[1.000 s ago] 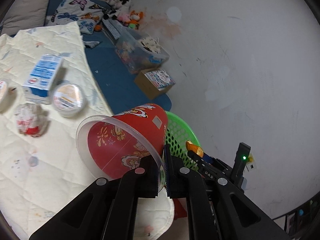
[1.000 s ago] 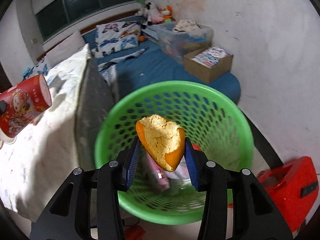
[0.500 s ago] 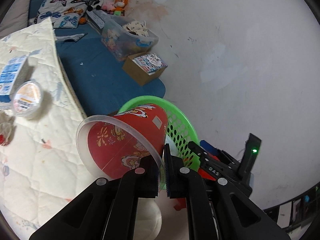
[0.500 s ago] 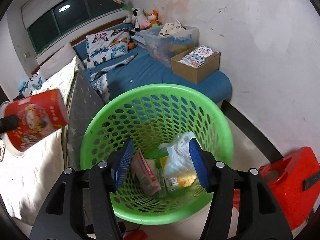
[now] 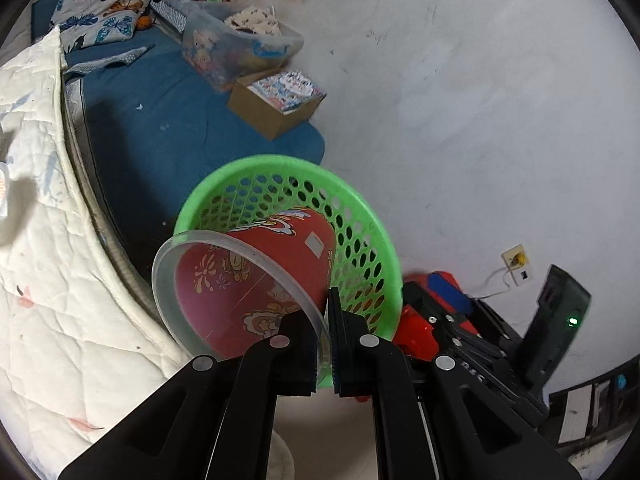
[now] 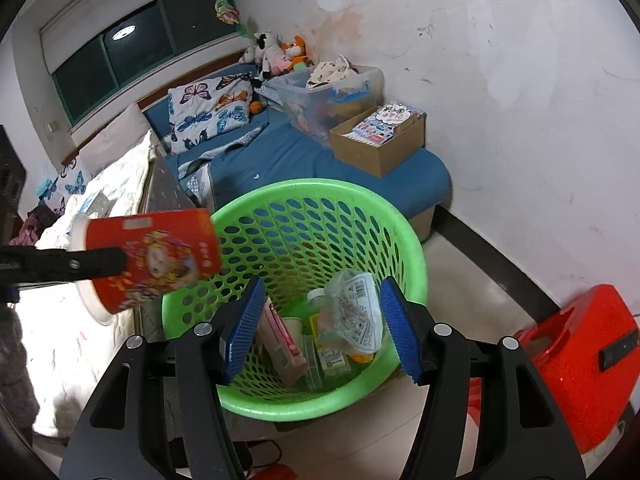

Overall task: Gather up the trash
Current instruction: 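Open both grippers to drop the peel and red cup into the basket, then move both tools back to the table toward the crumpled white-red paper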

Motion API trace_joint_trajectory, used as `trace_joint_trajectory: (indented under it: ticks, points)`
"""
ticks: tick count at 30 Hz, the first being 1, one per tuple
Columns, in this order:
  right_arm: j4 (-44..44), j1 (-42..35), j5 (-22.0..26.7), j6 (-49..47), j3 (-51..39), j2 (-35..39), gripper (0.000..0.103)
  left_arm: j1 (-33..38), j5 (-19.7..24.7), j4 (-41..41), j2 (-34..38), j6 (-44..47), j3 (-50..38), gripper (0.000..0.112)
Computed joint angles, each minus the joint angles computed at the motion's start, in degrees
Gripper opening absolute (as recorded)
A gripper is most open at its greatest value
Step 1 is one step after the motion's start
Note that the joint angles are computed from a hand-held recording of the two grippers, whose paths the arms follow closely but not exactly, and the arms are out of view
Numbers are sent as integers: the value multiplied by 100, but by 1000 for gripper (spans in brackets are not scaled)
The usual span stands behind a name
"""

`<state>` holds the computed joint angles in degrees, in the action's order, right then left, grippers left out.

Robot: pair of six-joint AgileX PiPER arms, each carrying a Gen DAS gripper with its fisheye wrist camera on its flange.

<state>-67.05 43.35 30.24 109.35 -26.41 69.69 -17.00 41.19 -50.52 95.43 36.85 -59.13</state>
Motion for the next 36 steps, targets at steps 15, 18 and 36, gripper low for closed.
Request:
trace_joint_trajectory:
  ticks: [15, 18, 36]
  points:
    - [-111, -73, -165, 304, 349, -263, 61, -436, -40, 505, 474, -609, -377, 17]
    - [-77, -101, -181, 279, 341, -285, 61, -454, -113, 603, 423, -694, -335, 28]
    - [-45, 720, 56, 280, -437, 370, 61, 723, -418, 365, -1199, 392, 964, 29]
